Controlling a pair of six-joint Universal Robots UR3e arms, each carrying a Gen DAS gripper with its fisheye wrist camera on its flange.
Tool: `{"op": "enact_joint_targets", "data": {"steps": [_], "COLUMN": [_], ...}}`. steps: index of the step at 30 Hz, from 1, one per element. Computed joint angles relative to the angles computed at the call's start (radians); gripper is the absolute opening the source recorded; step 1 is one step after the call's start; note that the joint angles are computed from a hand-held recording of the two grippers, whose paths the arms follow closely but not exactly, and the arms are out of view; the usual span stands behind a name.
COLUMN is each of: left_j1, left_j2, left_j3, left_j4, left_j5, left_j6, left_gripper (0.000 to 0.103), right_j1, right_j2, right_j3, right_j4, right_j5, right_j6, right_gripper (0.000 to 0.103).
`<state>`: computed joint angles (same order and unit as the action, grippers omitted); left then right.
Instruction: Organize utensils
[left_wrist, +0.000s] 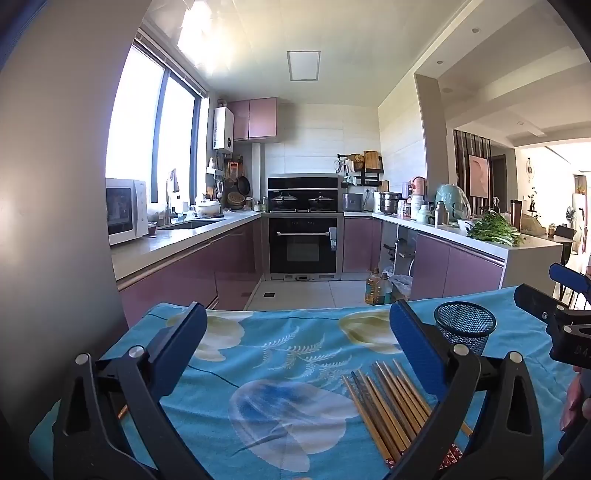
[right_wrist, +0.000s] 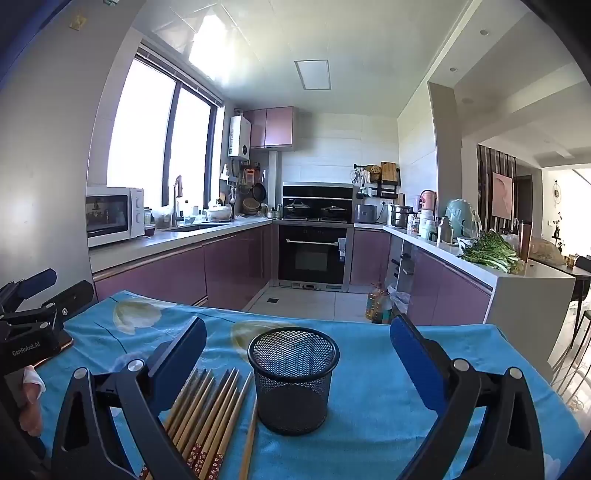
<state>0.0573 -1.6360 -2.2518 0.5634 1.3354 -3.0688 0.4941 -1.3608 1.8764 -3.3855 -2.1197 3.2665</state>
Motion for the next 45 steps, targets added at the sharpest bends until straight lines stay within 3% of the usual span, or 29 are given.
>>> {"op": "enact_joint_targets", "data": {"steps": [3,4,8,11,17,45], "left_j1": [-0.011,-0.016,-0.044,-0.012,-0.002,-0.009], "left_j2": [-0.009,-0.014,-0.046,-0.001,0.013,-0.015], "left_j3": [0.009,0.014,0.052,-0.007,-0.001,-0.004], "left_j4": [0.000,-0.001,-0.007,0.031,0.011,0.070], "left_j5": [0.017,0.025,0.061,0.009,-0.006,-0.008], "left_j6": [0.005,0.006,0.007,-0.008,-0.005,-0.015], "left_gripper": [0.097,0.097,0.097,0.097,0.097,0.097], "right_j1": [-0.021,-0.016,0.001,0.008,-0.003,-0.032], "right_j2": [0.013,0.007,0.018,0.040,0.039,0.026], "right_j3": [-0.001,0.030,0.001,-0.018,-0.008,0.017], "right_j4": [-0.026,-0.093,-0.071,-0.071,-0.082,-0.091], "right_j5": [0.016,0.009,-0.015,-0.024,-0.019,0.020], "right_j6": [-0.014,-0.025,-0.026,-0.023,-0.011,0.009], "right_gripper": [0.097,0.096,0.096,0.096,0.096,0.096]}}
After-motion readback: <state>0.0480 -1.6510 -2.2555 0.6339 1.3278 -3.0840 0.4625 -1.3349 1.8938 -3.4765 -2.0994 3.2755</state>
